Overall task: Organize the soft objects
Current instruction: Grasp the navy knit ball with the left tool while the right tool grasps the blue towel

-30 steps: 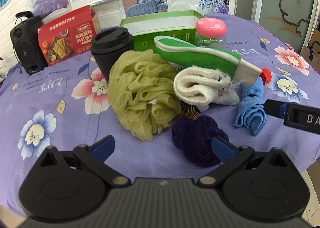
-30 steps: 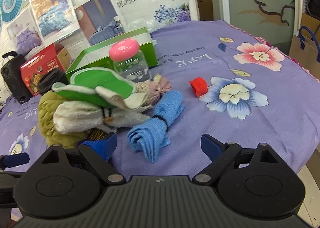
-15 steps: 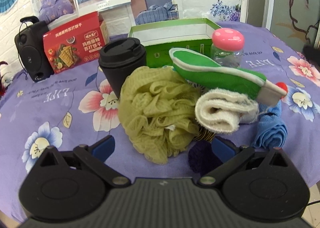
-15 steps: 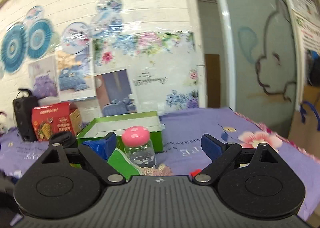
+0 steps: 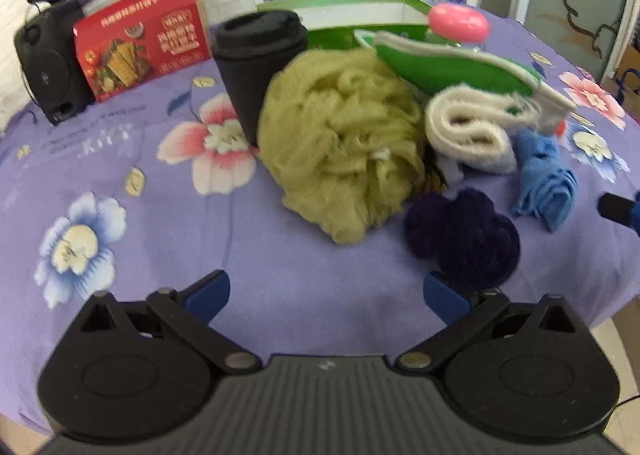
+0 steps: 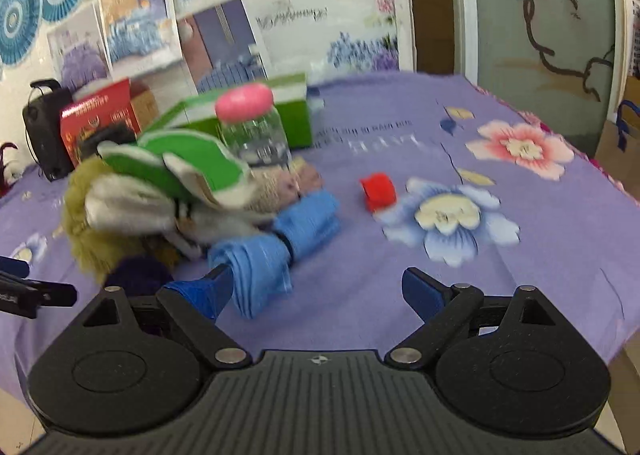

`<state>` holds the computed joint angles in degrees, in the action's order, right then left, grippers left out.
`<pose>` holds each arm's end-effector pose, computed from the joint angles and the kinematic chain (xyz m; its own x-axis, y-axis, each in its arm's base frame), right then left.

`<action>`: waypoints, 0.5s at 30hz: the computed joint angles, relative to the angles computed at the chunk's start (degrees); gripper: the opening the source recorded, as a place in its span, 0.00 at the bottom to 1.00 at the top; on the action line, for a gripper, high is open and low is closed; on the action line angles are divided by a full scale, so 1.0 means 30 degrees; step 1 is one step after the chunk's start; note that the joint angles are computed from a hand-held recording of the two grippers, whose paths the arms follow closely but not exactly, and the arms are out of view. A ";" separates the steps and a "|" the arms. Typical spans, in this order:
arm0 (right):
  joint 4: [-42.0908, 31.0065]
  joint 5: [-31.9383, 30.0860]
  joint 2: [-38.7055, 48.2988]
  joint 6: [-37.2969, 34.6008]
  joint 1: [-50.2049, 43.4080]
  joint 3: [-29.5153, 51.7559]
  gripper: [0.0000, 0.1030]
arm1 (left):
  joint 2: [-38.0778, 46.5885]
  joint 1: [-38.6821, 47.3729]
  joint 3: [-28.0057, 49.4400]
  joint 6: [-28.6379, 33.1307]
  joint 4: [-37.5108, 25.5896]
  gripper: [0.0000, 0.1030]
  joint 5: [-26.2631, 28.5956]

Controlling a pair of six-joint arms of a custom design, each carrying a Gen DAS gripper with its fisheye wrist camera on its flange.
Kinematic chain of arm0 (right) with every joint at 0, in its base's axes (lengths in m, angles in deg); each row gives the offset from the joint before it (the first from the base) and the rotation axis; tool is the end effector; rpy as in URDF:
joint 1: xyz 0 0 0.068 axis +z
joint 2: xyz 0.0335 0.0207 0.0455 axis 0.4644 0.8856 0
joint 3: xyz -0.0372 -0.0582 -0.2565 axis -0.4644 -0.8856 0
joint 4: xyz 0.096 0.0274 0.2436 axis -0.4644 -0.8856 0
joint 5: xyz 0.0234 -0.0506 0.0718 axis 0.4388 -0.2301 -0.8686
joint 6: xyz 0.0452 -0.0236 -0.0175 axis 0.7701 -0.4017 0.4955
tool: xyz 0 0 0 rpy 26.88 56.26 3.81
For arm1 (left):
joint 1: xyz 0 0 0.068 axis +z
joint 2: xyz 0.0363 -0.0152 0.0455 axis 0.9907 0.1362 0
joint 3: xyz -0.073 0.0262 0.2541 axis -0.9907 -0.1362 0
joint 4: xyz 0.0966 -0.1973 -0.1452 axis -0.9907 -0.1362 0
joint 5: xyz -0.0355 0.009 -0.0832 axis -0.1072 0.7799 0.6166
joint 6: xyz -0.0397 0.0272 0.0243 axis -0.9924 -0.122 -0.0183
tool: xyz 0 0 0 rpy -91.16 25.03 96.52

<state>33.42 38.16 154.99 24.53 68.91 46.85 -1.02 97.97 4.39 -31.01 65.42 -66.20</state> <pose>0.1634 0.1141 0.1317 -0.5257 0.2316 -0.8186 0.2082 0.9680 0.1402 0.2528 0.0574 0.1521 -0.7134 0.3085 -0.6292 0.3854 0.9226 0.0154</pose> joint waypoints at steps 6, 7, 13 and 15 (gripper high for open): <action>0.4096 -0.2090 0.4259 -0.2217 -0.1326 0.1907 0.76 | 0.0001 -0.1630 0.0381 -0.1512 -0.0780 1.00 0.1371; 0.4584 -0.1959 0.4943 -0.2526 -0.1440 0.2308 0.76 | -0.0022 -0.1994 0.0441 -0.2028 -0.0623 1.00 0.1581; 0.4073 -0.3641 0.7984 -0.2791 -0.3256 0.4424 0.76 | 0.1231 -0.5037 0.0716 -0.4198 0.1104 1.00 -0.0409; 0.4040 -0.4440 0.8280 -0.2829 -0.3898 0.4236 0.76 | 0.1937 -0.5454 0.0641 -0.4431 0.1593 1.00 -0.0807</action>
